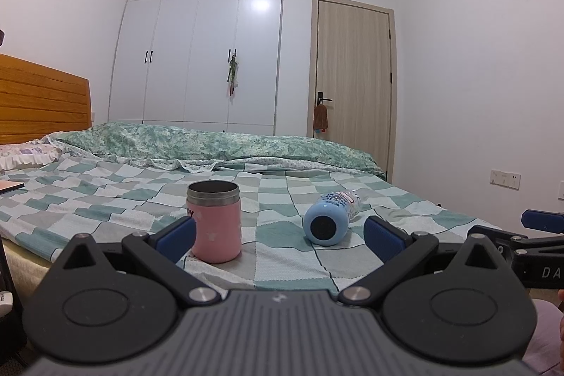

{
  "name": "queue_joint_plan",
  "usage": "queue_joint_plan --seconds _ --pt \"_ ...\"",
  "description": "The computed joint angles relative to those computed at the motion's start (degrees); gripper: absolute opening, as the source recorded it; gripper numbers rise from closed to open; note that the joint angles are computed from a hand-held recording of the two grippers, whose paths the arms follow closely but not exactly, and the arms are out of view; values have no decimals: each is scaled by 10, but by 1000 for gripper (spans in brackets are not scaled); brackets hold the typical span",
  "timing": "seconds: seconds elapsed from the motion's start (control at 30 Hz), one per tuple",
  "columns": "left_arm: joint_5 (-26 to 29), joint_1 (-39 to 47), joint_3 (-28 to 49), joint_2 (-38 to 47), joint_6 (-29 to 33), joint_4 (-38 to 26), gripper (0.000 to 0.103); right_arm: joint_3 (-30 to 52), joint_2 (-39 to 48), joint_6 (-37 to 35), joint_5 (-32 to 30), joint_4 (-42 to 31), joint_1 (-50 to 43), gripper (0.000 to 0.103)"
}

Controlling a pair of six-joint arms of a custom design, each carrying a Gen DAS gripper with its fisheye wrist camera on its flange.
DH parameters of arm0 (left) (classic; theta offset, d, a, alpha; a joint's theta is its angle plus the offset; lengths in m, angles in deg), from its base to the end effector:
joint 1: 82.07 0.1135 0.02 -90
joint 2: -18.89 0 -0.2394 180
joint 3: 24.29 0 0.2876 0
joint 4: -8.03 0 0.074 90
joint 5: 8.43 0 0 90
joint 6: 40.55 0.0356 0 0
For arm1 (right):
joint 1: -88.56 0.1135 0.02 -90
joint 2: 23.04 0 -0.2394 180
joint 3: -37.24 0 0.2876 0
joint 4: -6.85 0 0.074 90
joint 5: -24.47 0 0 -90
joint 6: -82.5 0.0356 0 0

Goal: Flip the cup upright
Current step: 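Move the right tool to the lying blue cup and close around its body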

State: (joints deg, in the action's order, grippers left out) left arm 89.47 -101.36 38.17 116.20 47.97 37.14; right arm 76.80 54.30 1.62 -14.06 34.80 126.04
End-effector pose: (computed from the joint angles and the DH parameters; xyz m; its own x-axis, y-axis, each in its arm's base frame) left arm 0.3714 -0.1352 0.1757 -0.1062 0.0100 -0.9943 0.4537 0.8903 -0.0394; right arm 0.2468 0.1541 0.1545 -0.0969 0.0501 -0.9940 0.2512 0.9676 0.0243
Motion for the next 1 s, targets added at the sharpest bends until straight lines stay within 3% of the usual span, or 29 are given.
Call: queue_joint_plan --seconds 0.3,0.53,0.77,1.0 --pt "4 -3 71 47 3 -33 103 31 46 0 -59 5 -58 103" --pt "19 -6 203 126 8 -99 103 114 83 10 -144 -71 -124 103" --pt "41 0 368 227 21 -164 103 283 157 23 -260 -215 -212 103" --pt "57 10 626 370 78 -323 103 537 303 38 -346 -399 -266 100"
